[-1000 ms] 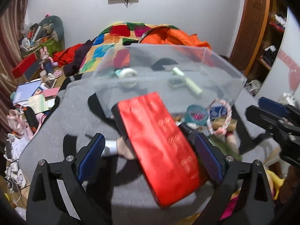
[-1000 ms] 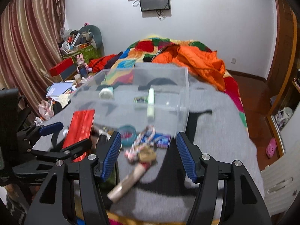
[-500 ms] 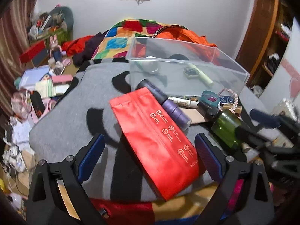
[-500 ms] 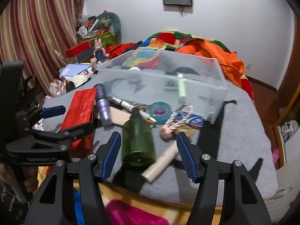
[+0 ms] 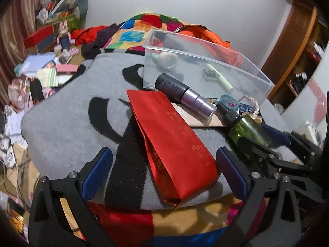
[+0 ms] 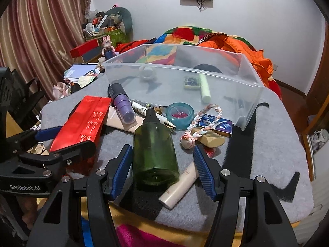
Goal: Organize objects
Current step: 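Grasp the red rectangular box with the left tool while the right tool grasps the green bottle, then carry the red box and green bottle into the clear box and open both tools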
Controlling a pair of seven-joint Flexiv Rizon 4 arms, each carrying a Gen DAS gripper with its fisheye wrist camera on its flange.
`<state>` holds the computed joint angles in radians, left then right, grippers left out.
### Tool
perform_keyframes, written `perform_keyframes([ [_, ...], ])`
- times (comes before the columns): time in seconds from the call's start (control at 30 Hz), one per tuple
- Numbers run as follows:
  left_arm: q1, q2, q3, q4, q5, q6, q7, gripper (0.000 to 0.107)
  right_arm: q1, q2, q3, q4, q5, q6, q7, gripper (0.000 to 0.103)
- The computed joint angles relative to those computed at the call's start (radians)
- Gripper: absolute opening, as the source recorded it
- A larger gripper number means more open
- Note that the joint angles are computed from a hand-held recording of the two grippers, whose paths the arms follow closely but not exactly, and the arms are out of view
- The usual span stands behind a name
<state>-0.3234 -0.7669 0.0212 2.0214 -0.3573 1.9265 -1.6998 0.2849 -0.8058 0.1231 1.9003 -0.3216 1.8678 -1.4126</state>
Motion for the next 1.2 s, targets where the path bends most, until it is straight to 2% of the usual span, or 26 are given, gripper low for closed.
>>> perform_keyframes([
  [0.07, 0.026, 0.004, -0.018, 0.009, 0.035, 0.013, 0.016, 0.102, 0.001, 0.002, 0.0, 0.005, -0.002, 0.006, -0.007, 0.052],
  [0.13, 0.072, 0.014, -0.051, 0.024, 0.076, 0.018, 0.027, 0.102, -0.037, -0.001, 0.039, 0.002, -0.027, -0.012, -0.01, 0.047],
  [0.23, 0.043, 0.031, 0.0, 0.041, 0.062, 0.012, 0.05, 0.102, -0.05, 0.002, 0.054, 0.007, -0.038, -0.018, -0.013, 0.046],
  [0.27, 0.054, 0.037, -0.005, 0.047, 0.066, 0.011, 0.053, 0.102, -0.057, 0.002, 0.061, 0.008, -0.042, -0.02, -0.014, 0.046],
  [0.37, 0.127, 0.05, -0.069, 0.067, 0.105, 0.018, 0.043, 0.102, -0.092, -0.005, 0.103, 0.001, -0.06, -0.033, -0.011, 0.046],
  [0.43, 0.139, 0.047, -0.086, 0.067, 0.123, 0.018, 0.043, 0.102, -0.107, -0.011, 0.12, -0.004, -0.068, -0.04, -0.008, 0.046],
  [0.5, 0.094, 0.037, -0.052, 0.05, 0.107, -0.002, 0.056, 0.102, -0.098, -0.012, 0.111, -0.006, -0.067, -0.044, -0.006, 0.046],
  [0.67, -0.082, -0.007, 0.101, -0.011, 0.004, -0.057, 0.079, 0.101, -0.075, -0.011, 0.089, -0.001, -0.053, -0.029, -0.003, 0.046],
  [0.7, -0.111, -0.014, 0.128, -0.017, -0.017, -0.057, 0.077, 0.099, -0.078, -0.012, 0.093, -0.002, -0.055, -0.032, -0.002, 0.046],
  [0.77, -0.139, -0.022, 0.155, -0.021, -0.046, -0.056, 0.076, 0.082, -0.074, -0.013, 0.088, -0.002, -0.053, -0.027, -0.002, 0.046],
  [0.8, -0.158, -0.024, 0.174, -0.023, -0.062, -0.058, 0.077, 0.078, -0.078, -0.014, 0.092, -0.002, -0.056, -0.029, -0.002, 0.046],
  [0.83, -0.167, -0.026, 0.183, -0.021, -0.071, -0.051, 0.077, 0.071, -0.078, -0.015, 0.093, -0.003, -0.057, -0.03, -0.001, 0.046],
  [0.87, -0.165, -0.026, 0.181, -0.017, -0.075, -0.042, 0.078, 0.062, -0.077, -0.016, 0.091, -0.004, -0.054, -0.027, 0.001, 0.041],
  [0.9, -0.183, -0.027, 0.197, -0.014, -0.092, -0.04, 0.079, 0.06, -0.077, -0.018, 0.093, -0.007, -0.054, -0.026, 0.003, 0.038],
  [0.97, -0.17, -0.023, 0.183, -0.003, -0.097, -0.022, 0.082, 0.057, -0.103, -0.024, 0.12, -0.011, -0.064, -0.032, 0.007, 0.038],
  [1.2, -0.193, 0.0, 0.184, 0.038, -0.161, 0.055, 0.112, 0.057, -0.083, 0.009, 0.087, 0.033, -0.047, 0.071, 0.011, 0.038],
])
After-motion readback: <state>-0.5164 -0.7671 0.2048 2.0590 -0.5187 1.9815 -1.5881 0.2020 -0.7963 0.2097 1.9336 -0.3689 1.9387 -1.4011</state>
